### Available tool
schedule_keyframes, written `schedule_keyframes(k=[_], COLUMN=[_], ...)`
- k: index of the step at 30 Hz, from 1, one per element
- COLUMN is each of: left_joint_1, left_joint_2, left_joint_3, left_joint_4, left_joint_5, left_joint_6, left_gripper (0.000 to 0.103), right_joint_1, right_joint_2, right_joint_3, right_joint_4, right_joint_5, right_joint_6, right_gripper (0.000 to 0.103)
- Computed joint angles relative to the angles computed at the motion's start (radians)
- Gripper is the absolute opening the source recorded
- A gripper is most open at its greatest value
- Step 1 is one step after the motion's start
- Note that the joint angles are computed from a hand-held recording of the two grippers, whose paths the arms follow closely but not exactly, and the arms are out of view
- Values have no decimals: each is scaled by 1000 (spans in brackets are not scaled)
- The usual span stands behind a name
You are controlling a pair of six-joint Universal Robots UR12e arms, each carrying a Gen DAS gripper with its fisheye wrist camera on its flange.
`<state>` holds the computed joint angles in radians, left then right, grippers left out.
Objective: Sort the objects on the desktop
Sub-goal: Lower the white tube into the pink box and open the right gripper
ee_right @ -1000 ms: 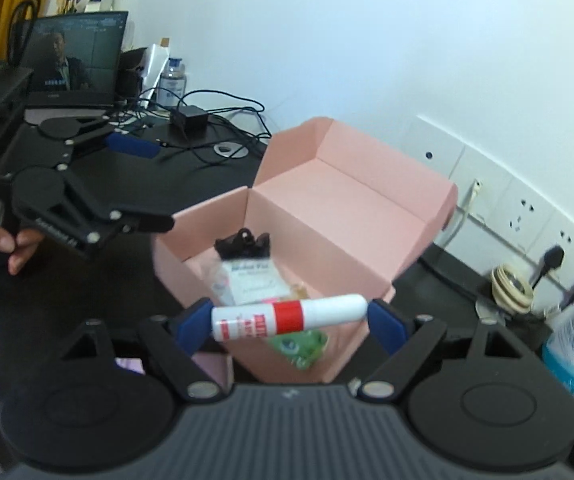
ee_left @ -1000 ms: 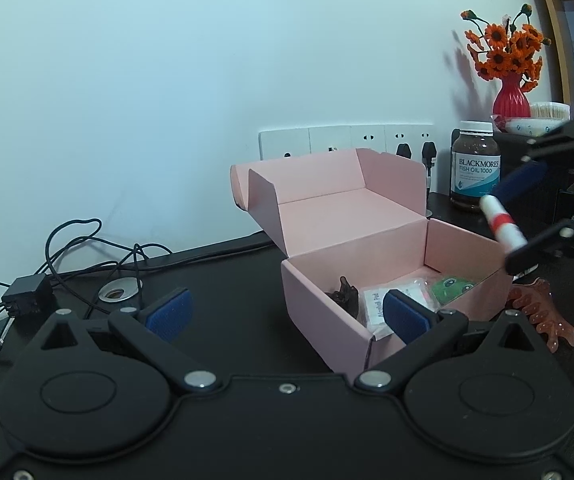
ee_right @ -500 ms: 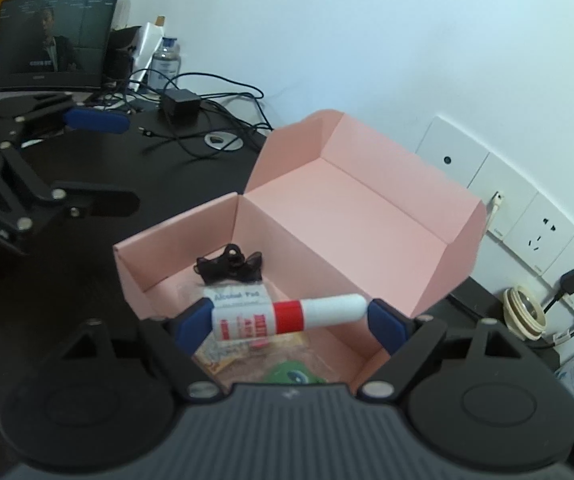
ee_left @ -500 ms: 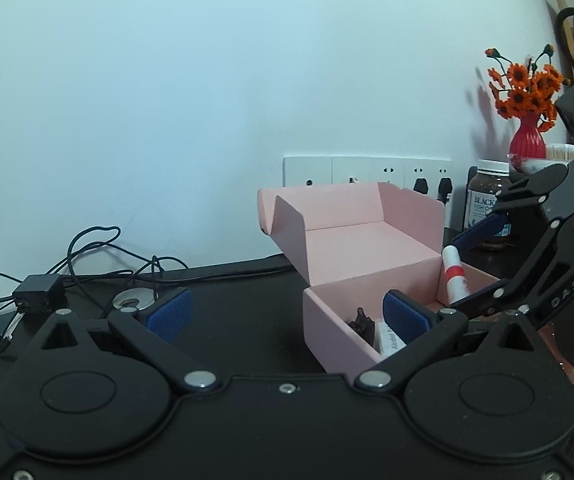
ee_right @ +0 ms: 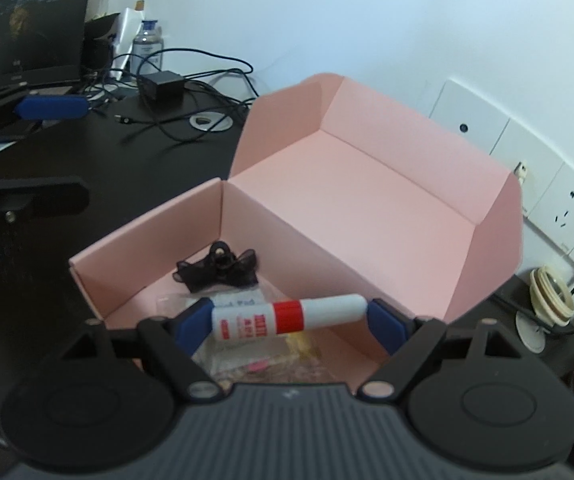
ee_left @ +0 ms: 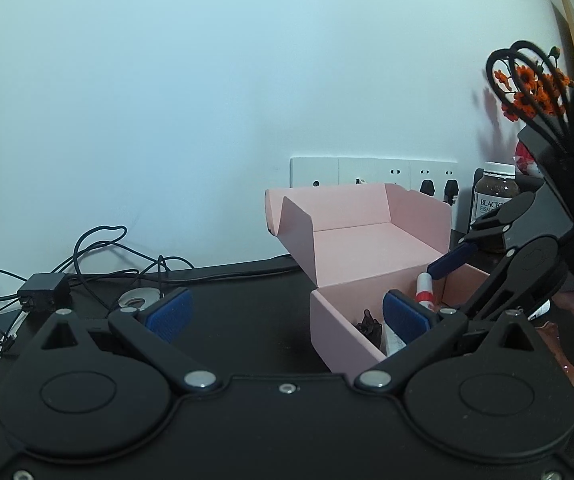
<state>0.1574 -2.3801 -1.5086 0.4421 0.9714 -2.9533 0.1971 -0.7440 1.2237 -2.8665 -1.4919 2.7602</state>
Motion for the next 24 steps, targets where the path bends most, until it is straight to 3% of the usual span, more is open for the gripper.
schedule_keyframes(k=[8,24], left_joint_1=[0,2], left_joint_2=[1,-1], left_joint_3=[-2,5], left_joint_4=[1,8], left_joint_5=[-3,25], left_joint_6=[1,-39], left_gripper=[103,103], right_joint_1=[-11,-15], right_joint_2=[15,24], right_joint_3=[-35,-62], right_joint_4=[71,136], right_joint_5=[54,73], right_joint_6=[79,117], right_gripper=[84,84])
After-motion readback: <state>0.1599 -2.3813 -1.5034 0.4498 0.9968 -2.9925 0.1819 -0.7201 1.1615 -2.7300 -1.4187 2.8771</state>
